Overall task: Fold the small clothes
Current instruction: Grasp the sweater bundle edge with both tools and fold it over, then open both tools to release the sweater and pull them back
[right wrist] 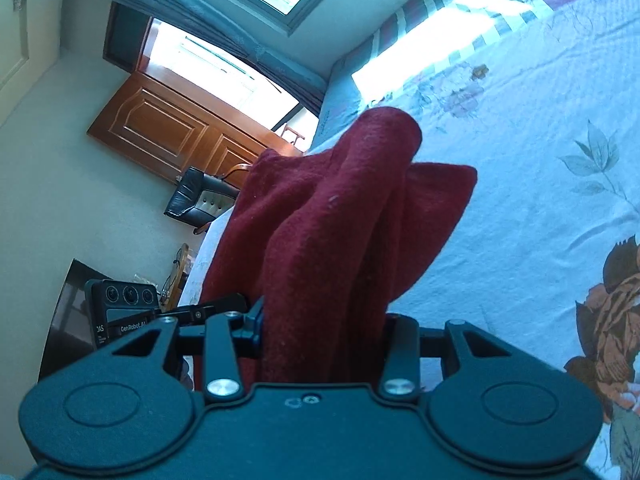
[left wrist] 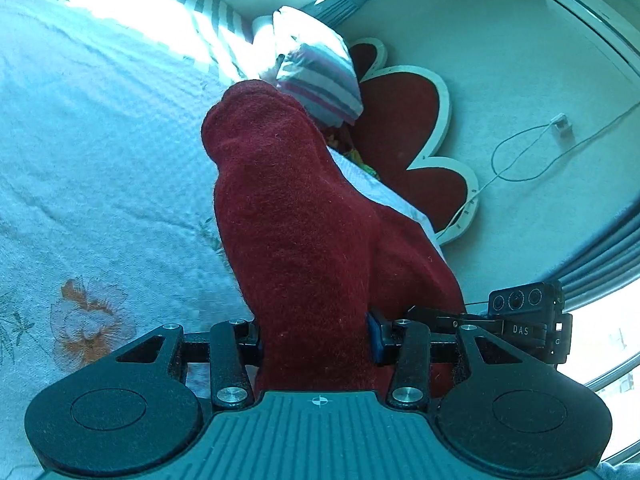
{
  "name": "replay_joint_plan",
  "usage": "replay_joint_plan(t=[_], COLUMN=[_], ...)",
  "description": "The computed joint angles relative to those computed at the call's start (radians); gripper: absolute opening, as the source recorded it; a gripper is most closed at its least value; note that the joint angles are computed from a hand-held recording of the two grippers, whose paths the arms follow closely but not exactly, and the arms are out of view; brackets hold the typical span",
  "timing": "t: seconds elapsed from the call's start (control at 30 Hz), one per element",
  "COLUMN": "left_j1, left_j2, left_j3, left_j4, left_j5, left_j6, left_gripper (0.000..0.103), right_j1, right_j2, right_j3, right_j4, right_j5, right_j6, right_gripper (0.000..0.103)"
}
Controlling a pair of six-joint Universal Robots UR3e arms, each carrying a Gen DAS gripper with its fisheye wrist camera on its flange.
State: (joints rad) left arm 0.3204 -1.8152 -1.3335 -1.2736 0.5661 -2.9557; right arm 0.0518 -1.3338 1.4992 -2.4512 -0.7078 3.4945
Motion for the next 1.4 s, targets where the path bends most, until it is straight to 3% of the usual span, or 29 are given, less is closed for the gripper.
replay_joint_plan(t=[0.17, 0.2, 0.3, 0.37, 0.4, 0.5, 0.53, 0.57, 0.63, 0.73, 0.77, 0.8, 0.83, 0.87, 0.9, 1.0, 1.07, 1.13, 1.17, 1.33, 1.4], left_j1=[-0.046, -0.054, -0.041, -0.015, -0.004, 0.032, 0.055, 0.066, 0.047, -0.046, -0.047, -0.036, -0.052, -0.054, -0.059, -0.098, -0.128, -0.147, -0.149, -0.146, -0.106], left_j2=[-0.103, -0.105, -0.088, -0.048, -0.018, 0.092, 0.138, 0.169, 0.184, 0.144, 0.143, 0.165, 0.168, 0.188, 0.2, 0.288, 0.359, 0.456, 0.507, 0.765, 0.869], left_j3=[0.027, 0.013, -0.041, -0.077, -0.081, -0.11, -0.136, -0.162, -0.169, -0.133, -0.14, -0.19, -0.213, -0.244, -0.246, -0.251, -0.236, -0.237, -0.242, -0.241, -0.223], left_j4=[0.025, 0.05, 0.088, 0.094, 0.079, 0.082, 0.082, 0.086, 0.076, 0.132, 0.145, 0.182, 0.231, 0.264, 0.263, 0.261, 0.212, 0.159, 0.132, -0.034, -0.136], left_j5=[0.066, 0.081, 0.055, 0.076, 0.109, 0.202, 0.203, 0.181, 0.183, 0.339, 0.374, 0.379, 0.417, 0.437, 0.457, 0.568, 0.648, 0.699, 0.71, 0.747, 0.719], left_j6=[-0.019, -0.029, -0.029, -0.024, -0.021, -0.027, -0.011, -0.004, -0.005, -0.025, -0.031, -0.046, -0.076, -0.081, -0.097, -0.129, -0.116, -0.104, -0.1, -0.066, -0.044], left_gripper=[0.045, 0.051, 0.057, 0.065, 0.07, 0.071, 0.071, 0.071, 0.071, 0.071, 0.074, 0.087, 0.092, 0.096, 0.096, 0.096, 0.096, 0.097, 0.102, 0.103, 0.103], right_j1=[-0.007, -0.007, -0.001, -0.023, -0.033, -0.045, -0.04, -0.046, -0.059, 0.029, 0.065, 0.102, 0.153, 0.165, 0.161, 0.154, 0.161, 0.172, 0.182, 0.285, 0.342], right_j2=[0.092, 0.104, 0.121, 0.112, 0.089, -0.038, -0.098, -0.136, -0.192, -0.143, -0.118, -0.094, -0.055, -0.035, -0.038, -0.088, -0.162, -0.243, -0.283, -0.495, -0.568], right_j3=[0.042, 0.054, 0.081, 0.133, 0.155, 0.19, 0.19, 0.197, 0.225, 0.131, 0.096, 0.064, 0.008, -0.007, 0.021, 0.036, 0.061, 0.095, 0.108, 0.156, 0.171], right_j4=[-0.055, -0.063, -0.077, -0.128, -0.137, -0.058, -0.01, 0.009, -0.007, 0.01, 0.033, 0.06, 0.107, 0.125, 0.093, 0.1, 0.117, 0.133, 0.141, 0.241, 0.266], right_j5=[0.01, 0.011, -0.02, 0.014, 0.002, -0.141, -0.226, -0.243, -0.207, -0.252, -0.287, -0.347, -0.475, -0.529, -0.523, -0.515, -0.528, -0.553, -0.569, -0.679, -0.735], right_j6=[-0.001, -0.006, -0.014, 0.007, 0.013, -0.047, -0.076, -0.091, -0.098, -0.162, -0.176, -0.189, -0.22, -0.238, -0.204, -0.156, -0.168, -0.166, -0.16, -0.112, -0.082], right_gripper=[0.041, 0.042, 0.046, 0.049, 0.055, 0.073, 0.07, 0.065, 0.061, 0.048, 0.048, 0.043, 0.051, 0.057, 0.06, 0.057, 0.061, 0.088, 0.093, 0.103, 0.103])
